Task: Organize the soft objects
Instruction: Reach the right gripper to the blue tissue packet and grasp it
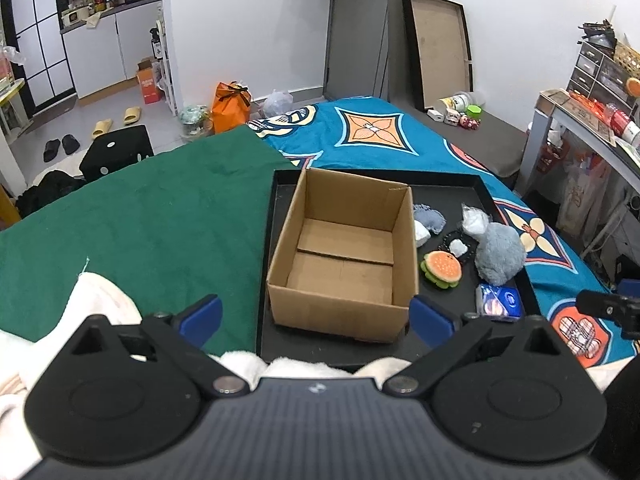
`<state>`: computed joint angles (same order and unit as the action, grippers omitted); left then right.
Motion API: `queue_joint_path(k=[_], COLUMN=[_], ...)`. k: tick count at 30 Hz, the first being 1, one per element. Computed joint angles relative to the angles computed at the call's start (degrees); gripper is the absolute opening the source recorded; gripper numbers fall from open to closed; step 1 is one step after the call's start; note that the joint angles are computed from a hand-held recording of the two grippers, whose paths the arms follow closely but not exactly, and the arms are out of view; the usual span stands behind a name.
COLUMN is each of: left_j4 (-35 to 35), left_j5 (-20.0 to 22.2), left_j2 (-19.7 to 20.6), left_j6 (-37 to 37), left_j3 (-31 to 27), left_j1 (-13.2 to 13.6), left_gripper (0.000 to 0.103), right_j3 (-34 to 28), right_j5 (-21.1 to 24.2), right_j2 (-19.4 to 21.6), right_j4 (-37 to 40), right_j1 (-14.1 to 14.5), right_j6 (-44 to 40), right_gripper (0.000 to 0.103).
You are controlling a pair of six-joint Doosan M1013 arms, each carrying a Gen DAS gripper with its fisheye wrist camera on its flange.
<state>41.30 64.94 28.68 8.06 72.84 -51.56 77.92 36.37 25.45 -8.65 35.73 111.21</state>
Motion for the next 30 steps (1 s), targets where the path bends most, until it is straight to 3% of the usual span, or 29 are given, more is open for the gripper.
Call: queue_joint_path(k=[4, 12, 21, 30], left_j4=[-0.50, -2.70, -5.26, -7.11], left_j5=[-1.16, -3.18, -4.82, -4.47], left_j2=[0.32, 1.17, 2.61, 4.99], left_j6=[0.06, -0.04, 2.41, 5.02], left_j3=[0.40, 0.93, 1.05, -0.76], left_j1=[0.96, 3.12, 5.46, 7.66], left_gripper=[0.087, 0.056, 0.034, 0.031], right_j3=[-0.89, -3.27, -6.30, -9.48], right_j5=[0.23, 2.36, 5.26, 9.40], right_j2=[0.93, 3.45, 6.89, 10.41], right_j4=[0.65, 1.46, 2.15, 2.67], right_j1=[-0.37, -1.37, -2.08, -2.47], right_j6=[-0.44, 1.23, 3.97, 5.74], right_gripper=[0.103, 0.096, 0.092, 0.087])
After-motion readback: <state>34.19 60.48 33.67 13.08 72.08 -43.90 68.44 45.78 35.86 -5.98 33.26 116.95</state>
